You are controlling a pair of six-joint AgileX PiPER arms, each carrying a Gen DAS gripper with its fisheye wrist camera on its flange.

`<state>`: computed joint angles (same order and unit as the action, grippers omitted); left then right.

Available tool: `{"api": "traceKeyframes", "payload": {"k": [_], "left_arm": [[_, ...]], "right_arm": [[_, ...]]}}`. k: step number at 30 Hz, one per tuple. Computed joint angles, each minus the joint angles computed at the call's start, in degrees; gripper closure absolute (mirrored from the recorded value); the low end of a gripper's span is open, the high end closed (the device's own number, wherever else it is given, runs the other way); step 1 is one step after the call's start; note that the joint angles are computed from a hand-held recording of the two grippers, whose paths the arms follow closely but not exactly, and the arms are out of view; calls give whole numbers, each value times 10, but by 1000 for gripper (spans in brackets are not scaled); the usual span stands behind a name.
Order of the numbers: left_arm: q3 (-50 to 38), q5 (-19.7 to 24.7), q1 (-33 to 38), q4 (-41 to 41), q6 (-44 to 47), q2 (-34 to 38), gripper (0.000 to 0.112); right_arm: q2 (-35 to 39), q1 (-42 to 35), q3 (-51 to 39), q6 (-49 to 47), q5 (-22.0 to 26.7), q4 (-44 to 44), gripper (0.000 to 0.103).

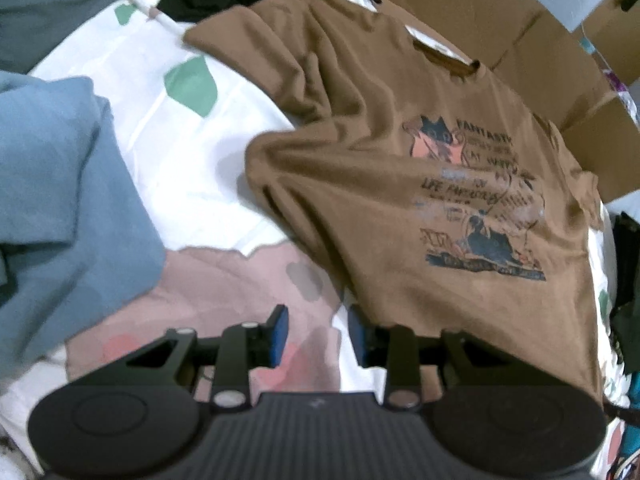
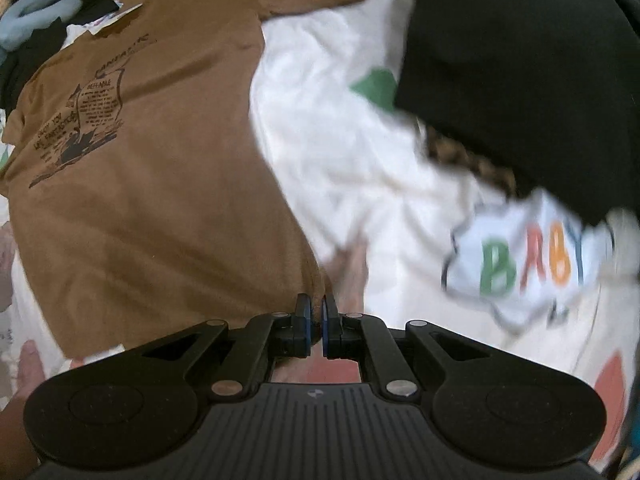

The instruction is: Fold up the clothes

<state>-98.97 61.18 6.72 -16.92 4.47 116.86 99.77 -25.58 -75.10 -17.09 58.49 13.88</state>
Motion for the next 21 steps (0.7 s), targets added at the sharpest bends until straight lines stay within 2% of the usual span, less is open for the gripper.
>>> {"api": "traceKeyframes", "payload": {"k": [3, 7, 15, 21], "left_arm": [[-2, 5, -8, -8, 3, 13, 72], [5, 3, -23, -13, 17, 26, 72], [35, -6, -47, -58, 41, 34, 73], [41, -9, -63, -67, 59, 36, 73]], "right_arm": [[-33, -3, 44, 10, -2, 6, 100], [-60, -3, 70, 26, -8, 4, 100], [-72, -20, 54, 47, -10, -29, 100], [-52, -31, 46, 59, -13, -50, 100]]}}
